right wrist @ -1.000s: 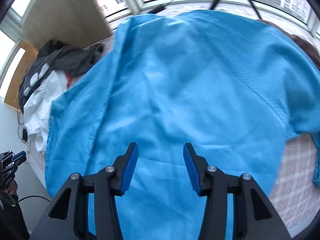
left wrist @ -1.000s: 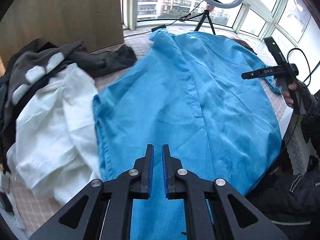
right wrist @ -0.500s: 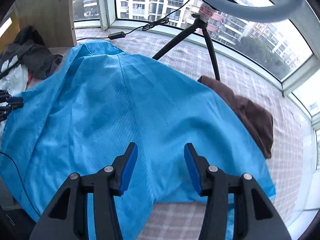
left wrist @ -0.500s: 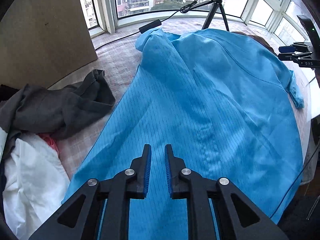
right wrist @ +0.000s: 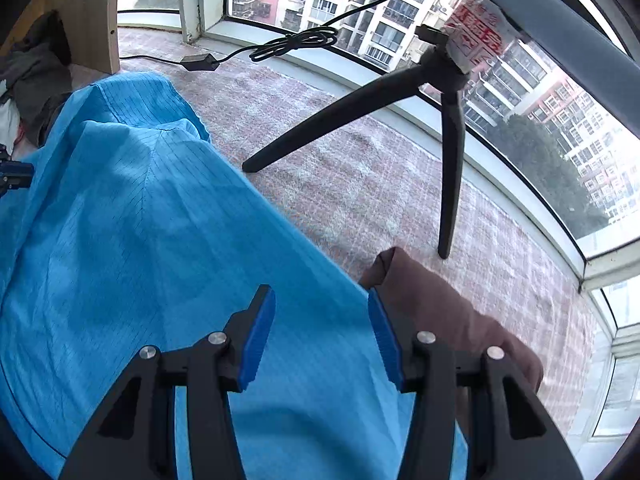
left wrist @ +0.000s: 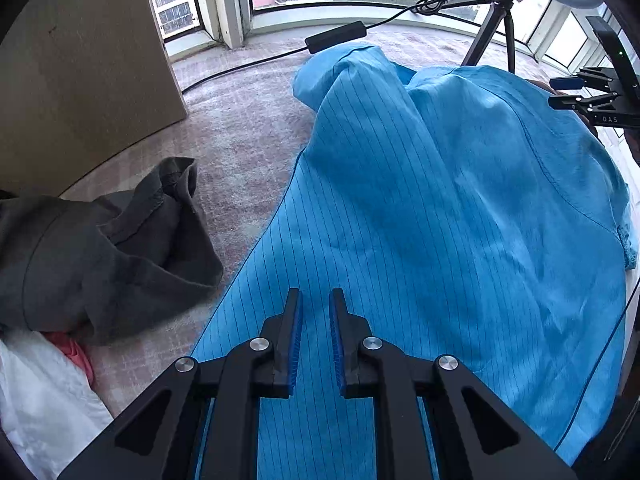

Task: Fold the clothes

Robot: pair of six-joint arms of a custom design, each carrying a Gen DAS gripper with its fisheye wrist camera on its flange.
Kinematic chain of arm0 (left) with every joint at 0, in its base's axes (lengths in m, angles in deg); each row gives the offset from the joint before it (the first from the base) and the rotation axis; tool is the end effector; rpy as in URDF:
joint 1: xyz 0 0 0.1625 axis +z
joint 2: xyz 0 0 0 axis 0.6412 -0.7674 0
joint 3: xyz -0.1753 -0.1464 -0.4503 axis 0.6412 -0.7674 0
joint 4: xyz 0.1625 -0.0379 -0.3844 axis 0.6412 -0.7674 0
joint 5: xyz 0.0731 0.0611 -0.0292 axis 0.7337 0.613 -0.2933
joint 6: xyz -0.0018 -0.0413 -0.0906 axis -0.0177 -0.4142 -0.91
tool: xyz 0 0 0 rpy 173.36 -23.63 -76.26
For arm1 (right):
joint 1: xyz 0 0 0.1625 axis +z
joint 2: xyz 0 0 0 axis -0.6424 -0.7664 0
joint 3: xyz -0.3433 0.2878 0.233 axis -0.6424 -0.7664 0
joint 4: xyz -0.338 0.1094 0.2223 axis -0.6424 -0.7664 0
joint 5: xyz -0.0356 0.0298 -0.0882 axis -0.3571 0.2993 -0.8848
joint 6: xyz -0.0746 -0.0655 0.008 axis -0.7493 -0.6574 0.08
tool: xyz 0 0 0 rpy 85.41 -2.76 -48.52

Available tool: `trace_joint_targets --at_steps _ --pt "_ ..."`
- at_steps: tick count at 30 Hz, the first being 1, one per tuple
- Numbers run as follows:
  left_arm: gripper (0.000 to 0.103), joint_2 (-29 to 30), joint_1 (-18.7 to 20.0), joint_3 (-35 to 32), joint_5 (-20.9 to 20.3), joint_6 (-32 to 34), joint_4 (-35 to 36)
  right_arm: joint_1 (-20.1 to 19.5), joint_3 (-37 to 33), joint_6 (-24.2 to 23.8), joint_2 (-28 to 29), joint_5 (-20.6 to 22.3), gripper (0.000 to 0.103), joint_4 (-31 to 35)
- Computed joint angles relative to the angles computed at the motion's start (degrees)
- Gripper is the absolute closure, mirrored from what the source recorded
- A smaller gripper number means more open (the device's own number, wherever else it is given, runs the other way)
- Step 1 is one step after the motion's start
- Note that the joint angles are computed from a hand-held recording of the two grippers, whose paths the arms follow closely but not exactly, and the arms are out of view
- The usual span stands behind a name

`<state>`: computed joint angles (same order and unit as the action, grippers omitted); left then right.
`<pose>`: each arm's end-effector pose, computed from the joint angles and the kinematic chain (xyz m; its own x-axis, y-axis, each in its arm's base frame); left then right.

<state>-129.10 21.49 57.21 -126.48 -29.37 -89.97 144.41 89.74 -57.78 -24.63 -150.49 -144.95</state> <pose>-0.1376 -0.6513 0.3260 -0.7005 0.4120 -0.5827 0.4895 0.8715 0.0277 0.2452 -0.7263 0.3257 -0.4864 -0.3671 0.7929 -0.5224 0.8496 0.0729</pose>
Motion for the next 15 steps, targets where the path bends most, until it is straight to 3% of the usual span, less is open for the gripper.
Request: trace_joint_targets --at_steps 4,9,10,11,12,15 --pt "0.09 1.13 0.54 -1.26 1.0 -0.27 1.36 -1.25 -3.8 -2.83 1.96 2.73 0.05 3.91" --pt "0.09 1.49 0.88 -1.02 2.41 -0.51 -0.08 -2.7 -7.63 -0.47 3.26 7.72 0.05 12.7" --pt "0.089 1.49 0.86 -0.84 2.68 -0.21 -0.44 -2.79 -7.89 -0.08 3.24 8.49 0.054 14.18" --pt "0.089 1.5 0.83 -0.67 2.97 0.07 -0.73 -2.69 -7.91 0.22 3.16 8.61 0.082 15.2" --pt "0.088 1.51 0.77 -0.51 3.29 0.36 -0.98 -2.43 -7.71 0.45 3.03 8.19 0.101 15.83" --pt "0.087 1.49 0.84 -0.37 3.42 0.2 -1.31 -1.01 -5.39 -1.63 1.93 5.95 0.102 13.38"
